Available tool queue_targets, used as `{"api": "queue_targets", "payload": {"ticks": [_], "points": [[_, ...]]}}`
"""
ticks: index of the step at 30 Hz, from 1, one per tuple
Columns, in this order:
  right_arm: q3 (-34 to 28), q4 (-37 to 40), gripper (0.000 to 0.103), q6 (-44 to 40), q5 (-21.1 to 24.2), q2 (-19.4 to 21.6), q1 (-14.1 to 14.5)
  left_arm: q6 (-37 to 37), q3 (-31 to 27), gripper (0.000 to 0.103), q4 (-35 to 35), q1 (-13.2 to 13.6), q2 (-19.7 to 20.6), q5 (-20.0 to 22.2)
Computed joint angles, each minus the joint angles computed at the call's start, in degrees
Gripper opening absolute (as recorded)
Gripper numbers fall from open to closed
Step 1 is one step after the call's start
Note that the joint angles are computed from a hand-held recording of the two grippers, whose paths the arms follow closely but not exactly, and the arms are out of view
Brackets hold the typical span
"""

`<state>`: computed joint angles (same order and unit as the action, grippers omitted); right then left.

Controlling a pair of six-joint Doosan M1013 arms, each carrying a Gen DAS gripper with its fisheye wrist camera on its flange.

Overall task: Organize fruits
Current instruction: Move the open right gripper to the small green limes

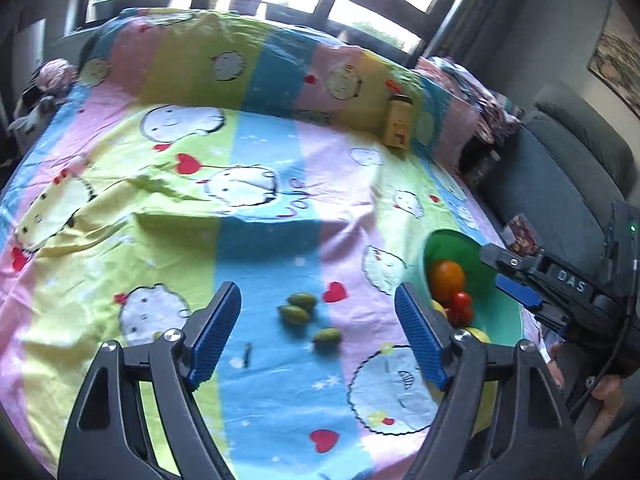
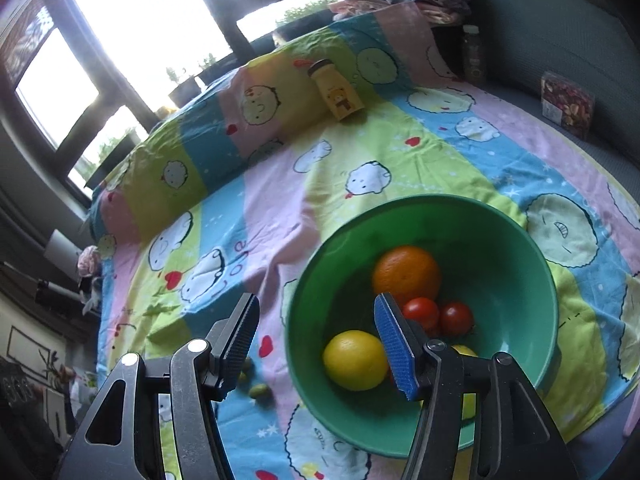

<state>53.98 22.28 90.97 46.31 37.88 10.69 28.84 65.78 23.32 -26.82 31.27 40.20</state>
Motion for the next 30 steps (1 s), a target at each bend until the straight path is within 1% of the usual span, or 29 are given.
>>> {"api": "queue_targets", "payload": {"ticks": [2, 4, 6, 8, 10, 13, 15, 17, 20, 22, 24, 26, 28, 30], "points": [[-0.2, 1.9, 0.061, -3.1, 0.8, 0.0, 0.4, -4.7, 2.0, 0.079, 1.8, 0.5, -1.3, 1.0], [-0.5, 3.2, 0.063, -5.7, 1.9, 0.2, 0.9, -8.5, 3.4, 0.08, 3.3, 0.7, -2.1, 3.2], [-0.9, 3.5, 0.064, -8.0, 3.2, 0.5, 1.5, -10.7, 4.4, 0.08, 3.8, 0.8, -2.6, 6.0], [-1.4, 4.8, 0.064, -10.8, 4.8, 1.0, 2.0, -11.0, 4.9, 0.079, 3.4, 0.9, -2.6, 8.1], [-2.8, 7.2, 0.064, -12.8, 8.0, 2.2, 2.3, -10.5, 5.6, 0.079, 2.3, 1.2, -2.7, 8.3], [-5.3, 8.4, 0.064, -14.2, 12.1, 4.1, 3.0, -10.1, 6.4, 0.078, 0.4, 1.7, -2.6, 7.2], [-6.6, 8.3, 0.064, -14.0, 13.9, 5.3, 3.6, -9.8, 6.1, 0.077, 0.2, 1.8, -2.2, 7.8], [-8.3, 7.6, 0.064, -13.3, 16.1, 6.6, 4.1, -9.6, 5.9, 0.074, -0.3, 2.0, -1.8, 8.1], [-10.9, 7.0, 0.063, -11.9, 19.0, 8.7, 4.7, -8.7, 5.8, 0.073, -2.5, 2.5, -1.3, 7.6], [-12.9, 6.0, 0.057, -10.6, 20.8, 10.2, 5.1, -8.3, 5.7, 0.072, -4.0, 2.9, -0.9, 7.7], [-14.9, 4.9, 0.054, -9.0, 22.4, 11.5, 5.4, -8.0, 5.2, 0.069, -4.5, 3.1, -0.4, 8.7], [-16.6, 3.8, 0.05, -7.4, 23.7, 12.8, 5.6, -7.6, 4.6, 0.063, -5.2, 3.2, 0.1, 9.7], [-17.7, 2.1, 0.044, -5.9, 24.3, 13.6, 5.8, -6.9, 4.6, 0.06, -6.3, 3.4, 0.3, 9.5], [-18.1, 0.7, 0.043, -5.3, 23.9, 13.7, 6.0, -6.3, 4.6, 0.058, -7.0, 3.6, 0.4, 9.2]]}}
